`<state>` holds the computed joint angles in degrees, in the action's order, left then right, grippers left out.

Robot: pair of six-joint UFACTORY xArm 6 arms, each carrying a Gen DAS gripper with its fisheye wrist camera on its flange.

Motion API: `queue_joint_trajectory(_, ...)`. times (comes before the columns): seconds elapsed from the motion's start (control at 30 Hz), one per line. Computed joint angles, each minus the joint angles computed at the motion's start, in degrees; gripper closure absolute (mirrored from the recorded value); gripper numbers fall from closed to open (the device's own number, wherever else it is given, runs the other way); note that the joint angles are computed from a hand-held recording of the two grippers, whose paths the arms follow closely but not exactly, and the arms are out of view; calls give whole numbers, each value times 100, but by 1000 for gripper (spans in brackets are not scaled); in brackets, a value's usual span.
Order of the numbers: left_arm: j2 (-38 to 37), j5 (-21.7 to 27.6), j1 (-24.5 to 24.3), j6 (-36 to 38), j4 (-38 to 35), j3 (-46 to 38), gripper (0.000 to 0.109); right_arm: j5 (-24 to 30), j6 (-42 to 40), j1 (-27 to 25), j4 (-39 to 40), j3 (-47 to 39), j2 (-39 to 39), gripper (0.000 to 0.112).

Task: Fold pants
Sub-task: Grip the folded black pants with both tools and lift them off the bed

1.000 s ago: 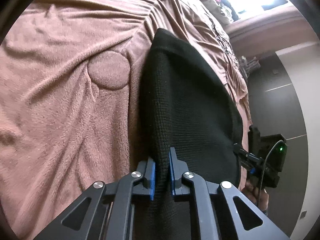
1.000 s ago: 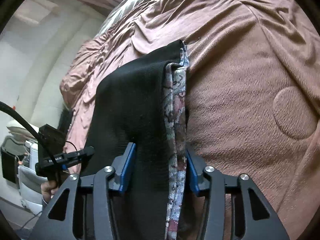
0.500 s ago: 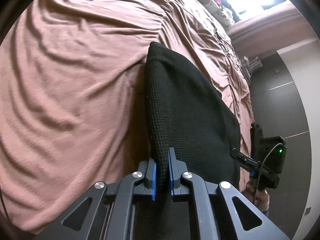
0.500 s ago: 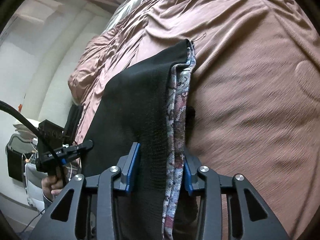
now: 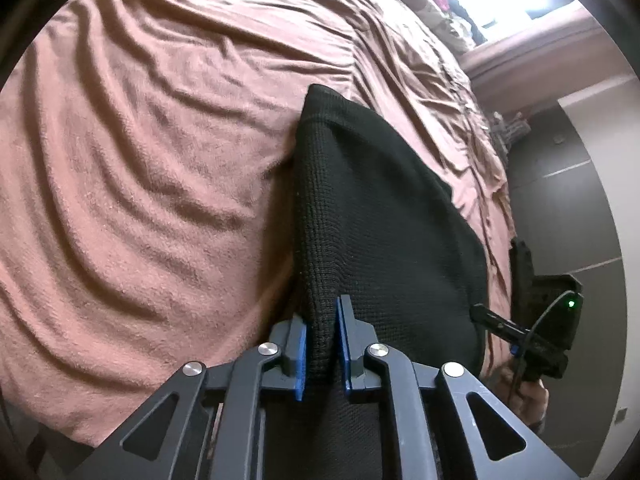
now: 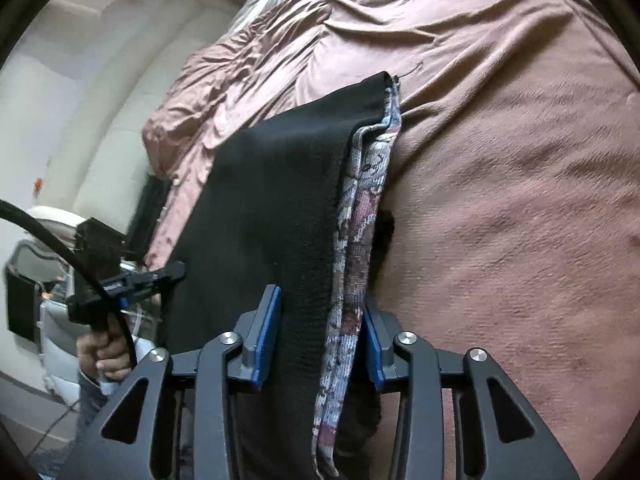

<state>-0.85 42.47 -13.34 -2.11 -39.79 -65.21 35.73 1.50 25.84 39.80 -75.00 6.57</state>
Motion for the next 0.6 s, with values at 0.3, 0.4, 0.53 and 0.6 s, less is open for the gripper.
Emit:
queue_joint_trajectory(0.3, 506, -68, 69, 188, -416, -413, 76, 16, -201, -166, 555, -357, 455, 43)
queue_joint_trajectory(0.4, 724, -49, 105, 210, -459, -613, 76, 58, -612, -195, 1138, -305, 515, 43)
queue_joint_trajectory(0.53, 1012, -31, 149, 201, -474, -889, 76, 314, -1230, -323, 1925, -614, 834, 37)
queue_joint_trajectory(0.6, 1140, -3, 170, 194, -513, -1014, 76, 419, -1369, -371, 2015, -777, 1002, 37)
